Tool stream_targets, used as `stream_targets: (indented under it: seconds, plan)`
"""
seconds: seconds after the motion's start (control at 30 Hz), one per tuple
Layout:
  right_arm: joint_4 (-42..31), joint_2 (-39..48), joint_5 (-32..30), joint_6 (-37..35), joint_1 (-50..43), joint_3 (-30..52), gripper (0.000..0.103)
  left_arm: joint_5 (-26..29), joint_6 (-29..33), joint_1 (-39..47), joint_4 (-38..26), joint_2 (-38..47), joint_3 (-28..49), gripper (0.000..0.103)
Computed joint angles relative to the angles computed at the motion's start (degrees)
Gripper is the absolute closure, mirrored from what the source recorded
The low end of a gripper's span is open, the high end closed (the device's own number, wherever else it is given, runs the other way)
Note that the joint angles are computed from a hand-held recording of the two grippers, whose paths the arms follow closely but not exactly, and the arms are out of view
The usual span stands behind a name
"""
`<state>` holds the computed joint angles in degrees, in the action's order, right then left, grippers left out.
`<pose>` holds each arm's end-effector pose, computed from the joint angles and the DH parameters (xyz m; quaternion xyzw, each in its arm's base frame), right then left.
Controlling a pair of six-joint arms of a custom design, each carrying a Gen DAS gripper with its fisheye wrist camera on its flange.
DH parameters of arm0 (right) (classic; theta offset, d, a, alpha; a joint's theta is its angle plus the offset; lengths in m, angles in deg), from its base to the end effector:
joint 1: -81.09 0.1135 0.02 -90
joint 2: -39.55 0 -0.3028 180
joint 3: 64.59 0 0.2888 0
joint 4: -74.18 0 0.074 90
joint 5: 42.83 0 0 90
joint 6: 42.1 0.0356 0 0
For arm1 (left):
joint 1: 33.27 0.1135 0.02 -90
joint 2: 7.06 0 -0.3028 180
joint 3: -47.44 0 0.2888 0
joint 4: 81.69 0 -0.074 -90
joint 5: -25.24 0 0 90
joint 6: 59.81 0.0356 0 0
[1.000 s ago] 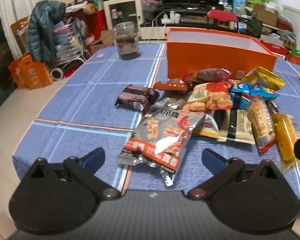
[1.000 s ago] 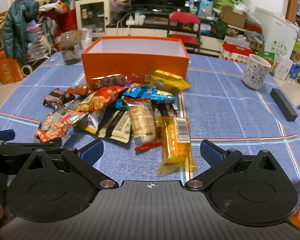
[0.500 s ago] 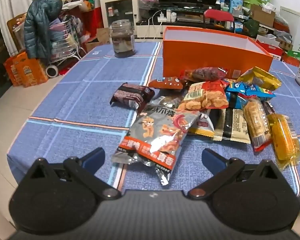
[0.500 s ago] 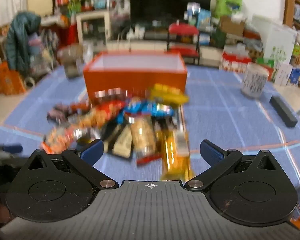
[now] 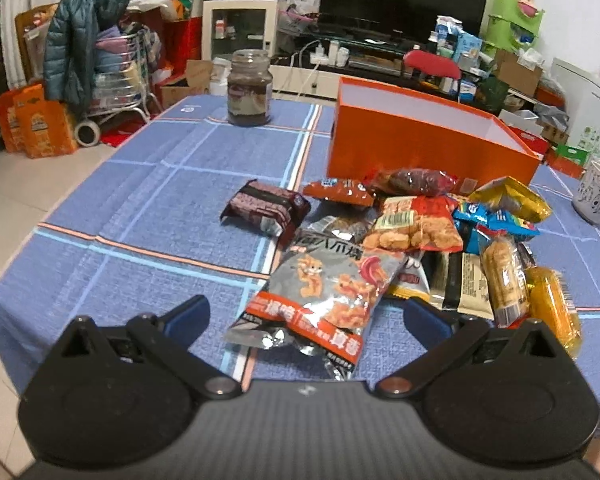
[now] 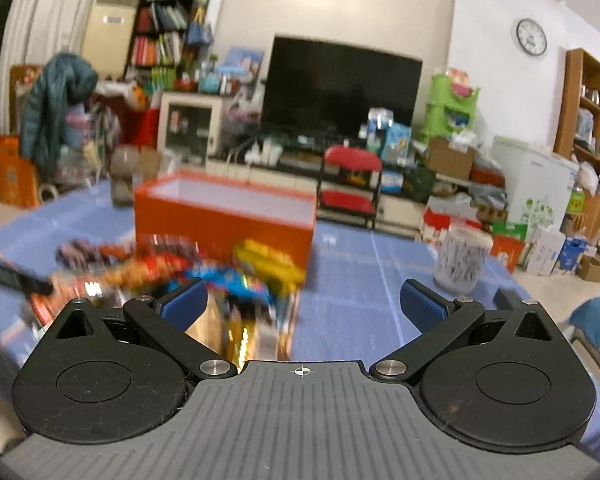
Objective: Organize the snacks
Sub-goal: 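Move the right tool toward the orange-wrapped barcode snack bar in the pile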
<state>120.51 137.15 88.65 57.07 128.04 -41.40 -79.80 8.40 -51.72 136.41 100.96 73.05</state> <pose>0.1718 0.1494 0.0881 -0.0873 0.8177 -0.0417 0.5674 0.2205 -0.0638 0.0395 -0.0774 0.9118 -0.0192 0.4029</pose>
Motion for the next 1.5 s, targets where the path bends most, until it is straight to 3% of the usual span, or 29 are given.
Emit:
stream_targets:
  seconds: [0.07, 0.17, 0.2, 0.33, 0.53, 0.7, 0.83, 0.93, 1.3, 1.5]
  plan:
    - [0.0, 5.7, -2.7, 2.0, -1.3, 2.3, 0.008, 1.5, 1.1, 0.7, -2.5, 0.0, 1.3, 0.001]
    - [-3.6, 9.5, -7.9, 3.5, -3.4, 5.8, 0.011, 0.0, 5.2, 0.3, 0.8, 2.1, 1.5, 0.001]
    - [-2.3, 10.4, -7.7, 2.7, -3.3, 5.8, 0.011, 0.4, 6.2, 0.8, -0.8, 1.0, 1.8, 0.001]
    - [0.9, 11.2, -5.9, 0.3, -3.6, 6.5, 0.008, 4.5, 11.0, 5.0, 4.5, -0.1, -0.3, 0.001]
    - [-5.2, 12.9, -14.3, 3.3, -8.5, 11.6, 0.010, 10.1, 11.6, 7.6, -1.2, 1.5, 3.1, 0.001]
    - [-1.5, 16.7, -14.8, 3.1, -9.3, 13.0, 0.009, 7.7, 13.2, 4.3, -2.5, 4.4, 5.1, 0.001]
    - [-4.2, 18.3, -18.5, 4.9, -10.3, 14.1, 0.009, 7.3, 13.4, 3.9, -4.0, 4.9, 6.9, 0.001]
    - [-4.0, 19.2, -15.3, 2.8, -9.6, 14.5, 0.009, 4.8, 11.9, 3.6, -2.7, 4.9, 7.8, 0.001]
    - [-22.7, 15.7, -9.6, 12.6, -9.1, 21.3, 0.009, -0.6, 10.0, 1.4, -9.4, 5.5, 10.5, 0.001]
    - [-22.5, 15.1, -12.9, 14.1, -9.0, 20.8, 0.008, -0.4, 8.1, 0.9, -7.8, 5.6, 9.7, 0.001]
